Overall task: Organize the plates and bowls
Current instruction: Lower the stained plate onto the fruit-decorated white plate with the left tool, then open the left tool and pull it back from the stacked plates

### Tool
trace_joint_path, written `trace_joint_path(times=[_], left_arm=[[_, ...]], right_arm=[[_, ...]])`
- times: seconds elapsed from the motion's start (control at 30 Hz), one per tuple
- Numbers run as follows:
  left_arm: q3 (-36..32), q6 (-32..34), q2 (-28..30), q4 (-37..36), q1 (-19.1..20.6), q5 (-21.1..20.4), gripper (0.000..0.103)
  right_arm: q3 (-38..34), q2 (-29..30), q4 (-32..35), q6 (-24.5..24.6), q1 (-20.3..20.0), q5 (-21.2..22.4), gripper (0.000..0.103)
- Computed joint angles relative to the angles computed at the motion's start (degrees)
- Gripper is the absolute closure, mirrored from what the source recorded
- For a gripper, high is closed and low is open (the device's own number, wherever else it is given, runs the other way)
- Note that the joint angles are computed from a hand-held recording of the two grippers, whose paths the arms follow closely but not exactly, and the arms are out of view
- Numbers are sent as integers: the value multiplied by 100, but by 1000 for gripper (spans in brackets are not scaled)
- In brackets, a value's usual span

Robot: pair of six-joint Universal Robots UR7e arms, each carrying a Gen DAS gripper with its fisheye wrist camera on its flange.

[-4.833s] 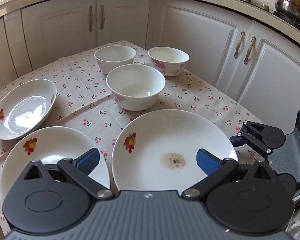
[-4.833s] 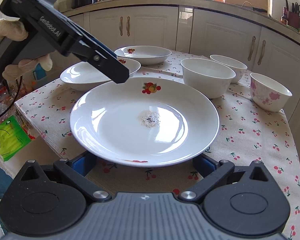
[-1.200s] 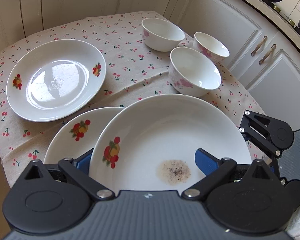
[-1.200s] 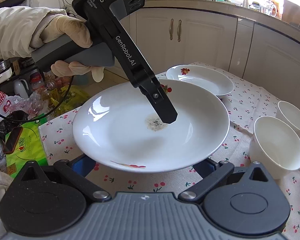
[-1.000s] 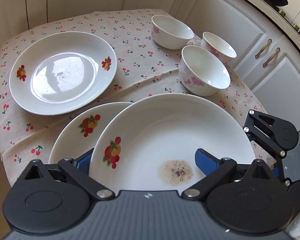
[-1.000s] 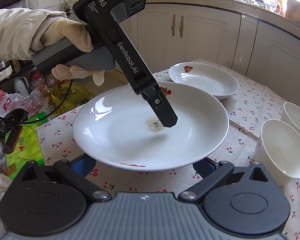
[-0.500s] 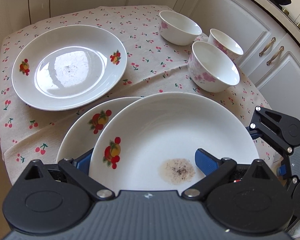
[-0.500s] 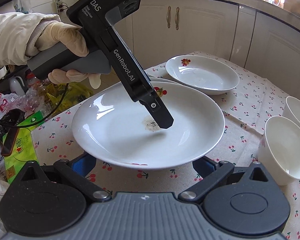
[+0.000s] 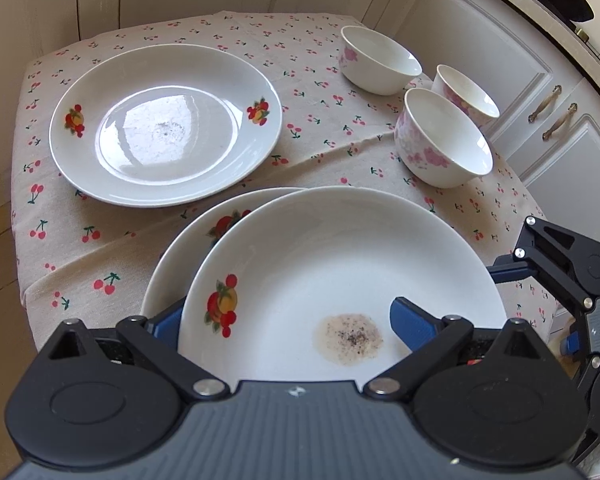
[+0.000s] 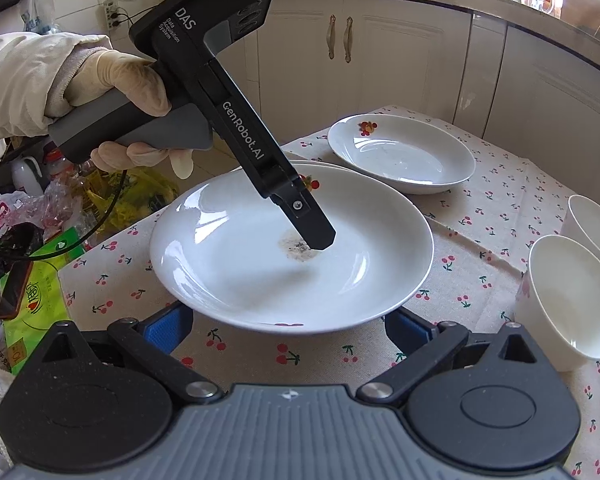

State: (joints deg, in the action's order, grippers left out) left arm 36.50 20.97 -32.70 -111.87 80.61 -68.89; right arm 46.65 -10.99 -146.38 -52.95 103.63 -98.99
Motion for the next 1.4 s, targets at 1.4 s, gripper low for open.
trace_joint_path(times=[1.4], left_arm=[[1609,452,-843,-1683,-99,297,2]], right_arm=[[563,-260,-655,96,75,-360,0]])
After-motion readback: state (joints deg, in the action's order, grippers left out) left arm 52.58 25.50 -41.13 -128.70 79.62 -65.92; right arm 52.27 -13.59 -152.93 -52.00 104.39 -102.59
